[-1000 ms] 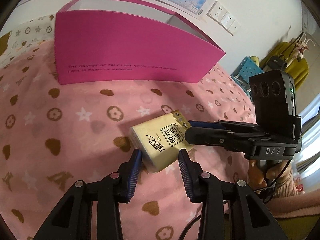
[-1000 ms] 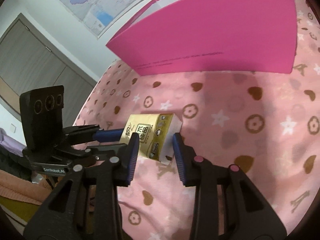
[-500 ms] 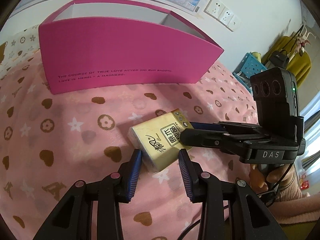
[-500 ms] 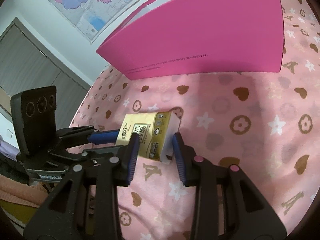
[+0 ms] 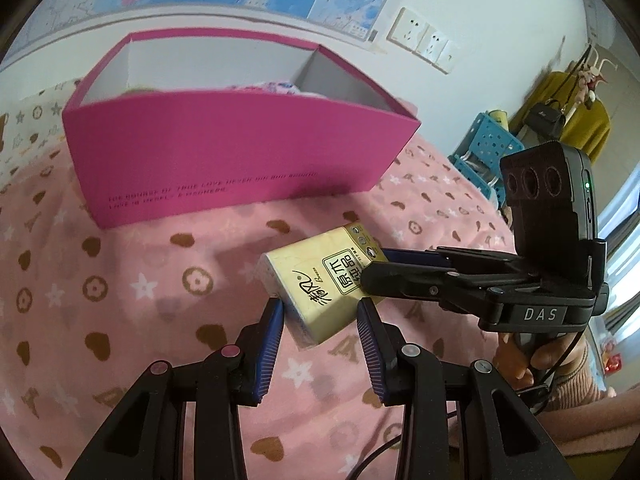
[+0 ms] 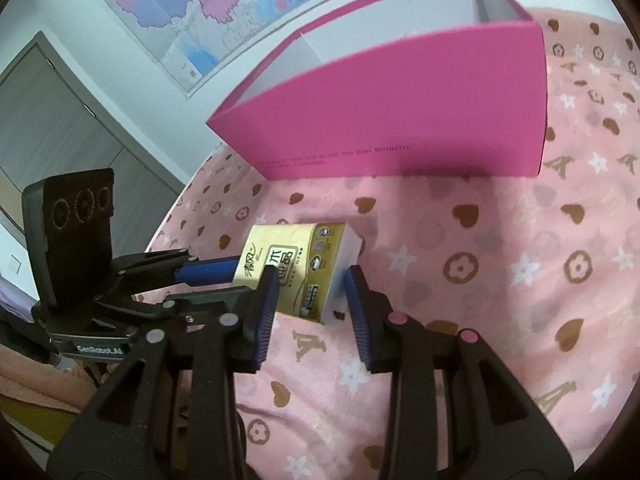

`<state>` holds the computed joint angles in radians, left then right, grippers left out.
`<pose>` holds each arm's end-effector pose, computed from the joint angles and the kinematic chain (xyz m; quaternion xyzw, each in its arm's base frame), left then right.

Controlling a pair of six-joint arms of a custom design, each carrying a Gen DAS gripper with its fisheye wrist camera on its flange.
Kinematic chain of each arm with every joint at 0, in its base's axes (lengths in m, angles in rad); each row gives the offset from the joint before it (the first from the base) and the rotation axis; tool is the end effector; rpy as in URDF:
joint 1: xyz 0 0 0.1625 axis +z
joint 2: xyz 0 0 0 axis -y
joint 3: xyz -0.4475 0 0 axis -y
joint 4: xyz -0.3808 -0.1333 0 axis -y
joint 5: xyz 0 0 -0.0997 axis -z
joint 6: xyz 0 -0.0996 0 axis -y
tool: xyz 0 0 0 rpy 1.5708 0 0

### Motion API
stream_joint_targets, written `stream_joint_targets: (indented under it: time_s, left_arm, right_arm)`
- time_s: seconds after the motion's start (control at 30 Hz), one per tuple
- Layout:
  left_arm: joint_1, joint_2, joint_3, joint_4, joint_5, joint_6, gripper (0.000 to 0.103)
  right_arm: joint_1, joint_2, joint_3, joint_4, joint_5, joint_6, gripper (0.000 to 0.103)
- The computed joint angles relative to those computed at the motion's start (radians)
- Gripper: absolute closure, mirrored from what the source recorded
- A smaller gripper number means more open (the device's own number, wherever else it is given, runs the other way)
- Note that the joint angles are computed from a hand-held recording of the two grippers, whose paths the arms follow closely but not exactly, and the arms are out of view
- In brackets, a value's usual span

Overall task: Organize soft objects
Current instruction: 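Carry the yellow tissue pack into the magenta box and release it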

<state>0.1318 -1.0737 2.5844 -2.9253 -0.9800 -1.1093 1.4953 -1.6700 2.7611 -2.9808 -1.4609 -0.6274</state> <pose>-0.2943 -0.2294 0.0785 0.1789 0.9371 -0.2557 0.1562 0.1244 -0.2673 0.2072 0.2770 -0.9462 0.1675 0.0037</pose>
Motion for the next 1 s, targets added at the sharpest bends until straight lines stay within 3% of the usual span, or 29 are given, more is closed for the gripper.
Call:
stream_joint_targets:
  time_s: [0.43, 1.0]
  left_arm:
    - [-0.004, -0.016, -0.047, 0.039, 0.041, 0.057, 0.065]
    - [0.058, -0.023, -0.132, 0.048, 0.106, 0.18, 0.065]
  right_arm:
    - [0.022, -0.088, -0.019, 0.037, 0.019, -0.003, 0.065]
    - [0.115, -0.063, -0.088, -0.023, 0.009, 0.028, 0.065]
